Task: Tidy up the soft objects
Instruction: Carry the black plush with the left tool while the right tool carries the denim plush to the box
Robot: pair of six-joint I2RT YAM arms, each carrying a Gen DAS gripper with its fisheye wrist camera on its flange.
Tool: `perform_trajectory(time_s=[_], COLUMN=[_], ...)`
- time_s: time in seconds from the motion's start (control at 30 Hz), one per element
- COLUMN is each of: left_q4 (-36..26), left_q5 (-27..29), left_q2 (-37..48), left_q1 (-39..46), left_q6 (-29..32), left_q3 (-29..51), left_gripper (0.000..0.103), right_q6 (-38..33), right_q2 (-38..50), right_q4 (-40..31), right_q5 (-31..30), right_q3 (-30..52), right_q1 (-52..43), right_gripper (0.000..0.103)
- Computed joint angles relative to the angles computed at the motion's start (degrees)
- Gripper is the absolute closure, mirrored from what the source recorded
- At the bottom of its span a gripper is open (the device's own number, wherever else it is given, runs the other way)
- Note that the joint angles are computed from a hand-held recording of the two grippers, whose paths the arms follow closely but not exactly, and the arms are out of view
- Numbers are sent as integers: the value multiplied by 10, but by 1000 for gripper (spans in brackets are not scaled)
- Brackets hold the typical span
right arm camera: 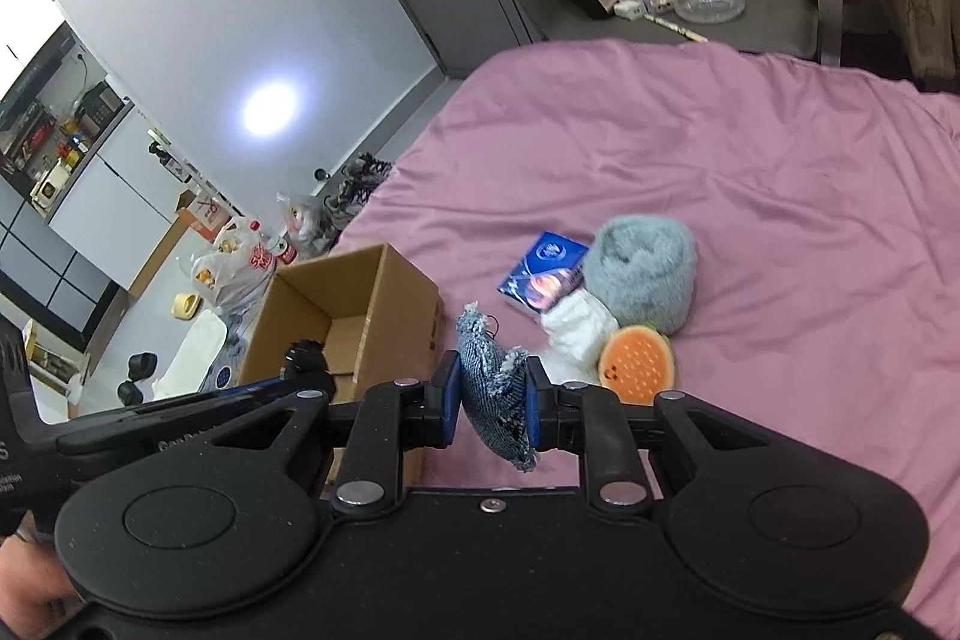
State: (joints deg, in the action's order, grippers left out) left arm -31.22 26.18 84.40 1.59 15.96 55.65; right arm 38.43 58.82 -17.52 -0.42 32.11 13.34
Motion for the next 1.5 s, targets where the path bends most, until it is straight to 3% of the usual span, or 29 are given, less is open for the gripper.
perform_trajectory(time_s=[0.27, 0.57, 1.5], left_q4=[-18, -24, -16], left_q5=[29, 46, -7], left_q2=[40, 89, 355], left_q1=[58, 95, 78], left_q6=[19, 29, -6], left_q3=[63, 116, 309], left_gripper=[81, 81, 80], right_q6=[18, 4, -44], right_q2=[43, 158, 456], right_q4=[-46, -22, 82], right_q5=[84, 72, -86], right_q3=[90, 172, 341], right_q1=[73, 98, 52], right_gripper=[82, 82, 82])
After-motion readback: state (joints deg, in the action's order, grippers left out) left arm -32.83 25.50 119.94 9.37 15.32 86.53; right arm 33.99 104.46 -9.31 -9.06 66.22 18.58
